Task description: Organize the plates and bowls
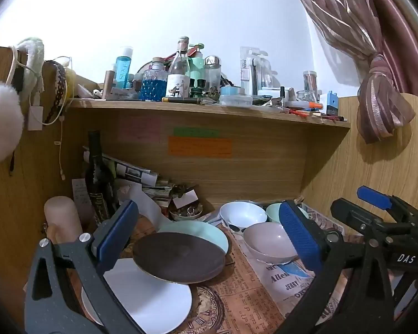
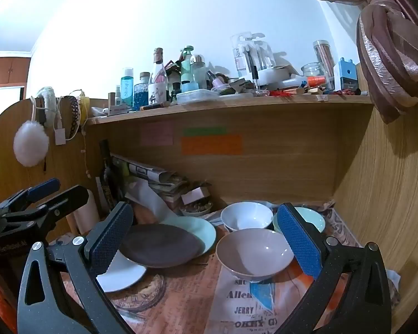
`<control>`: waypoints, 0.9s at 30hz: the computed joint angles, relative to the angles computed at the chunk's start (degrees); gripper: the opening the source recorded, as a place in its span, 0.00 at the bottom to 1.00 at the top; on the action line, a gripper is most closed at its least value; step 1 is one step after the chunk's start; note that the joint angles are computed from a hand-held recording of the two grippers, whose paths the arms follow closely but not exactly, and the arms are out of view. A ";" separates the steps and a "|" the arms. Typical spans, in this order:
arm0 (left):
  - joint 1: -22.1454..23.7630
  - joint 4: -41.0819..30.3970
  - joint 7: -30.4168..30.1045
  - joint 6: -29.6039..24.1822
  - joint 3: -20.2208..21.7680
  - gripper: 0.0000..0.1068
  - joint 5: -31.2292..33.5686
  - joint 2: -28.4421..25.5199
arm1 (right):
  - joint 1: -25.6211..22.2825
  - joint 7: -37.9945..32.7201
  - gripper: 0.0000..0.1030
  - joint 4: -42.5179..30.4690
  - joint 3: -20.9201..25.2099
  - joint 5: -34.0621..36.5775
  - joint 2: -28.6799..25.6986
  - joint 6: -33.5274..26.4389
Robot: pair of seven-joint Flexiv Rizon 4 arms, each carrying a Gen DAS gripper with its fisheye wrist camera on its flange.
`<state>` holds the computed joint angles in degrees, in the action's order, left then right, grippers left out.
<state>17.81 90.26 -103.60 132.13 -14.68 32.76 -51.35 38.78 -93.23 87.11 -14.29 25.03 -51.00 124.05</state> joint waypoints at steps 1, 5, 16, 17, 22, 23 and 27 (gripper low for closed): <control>0.08 0.03 -0.08 -0.22 -0.07 0.96 0.21 0.08 | -0.09 0.03 1.00 -0.17 0.10 -0.04 -0.20 0.49; -0.12 -0.27 0.21 -1.13 -0.15 0.96 0.11 0.12 | 0.03 -0.36 1.00 -0.22 -0.02 0.35 -0.18 0.24; 0.49 -0.60 0.97 -1.68 -1.12 0.96 0.27 -0.46 | -0.02 -0.09 1.00 -0.84 -0.23 0.02 -0.42 -0.61; 0.12 -0.64 1.20 -1.59 -0.96 0.96 -0.17 -0.59 | -0.13 0.00 1.00 -0.78 -0.11 -0.14 -0.47 -0.39; 0.42 -0.67 1.16 -1.83 -1.34 0.96 0.14 -0.62 | -0.13 0.09 1.00 -0.72 -0.12 -0.28 -0.47 -0.35; 0.71 -1.05 0.98 -2.00 -1.70 0.96 0.59 -0.93 | 0.19 -0.01 1.00 -0.86 -0.41 0.03 -0.64 -0.42; 0.89 -1.65 0.82 -2.03 -1.88 0.96 1.02 -1.45 | -0.03 0.10 1.00 -0.88 -0.19 -0.28 -0.66 -0.39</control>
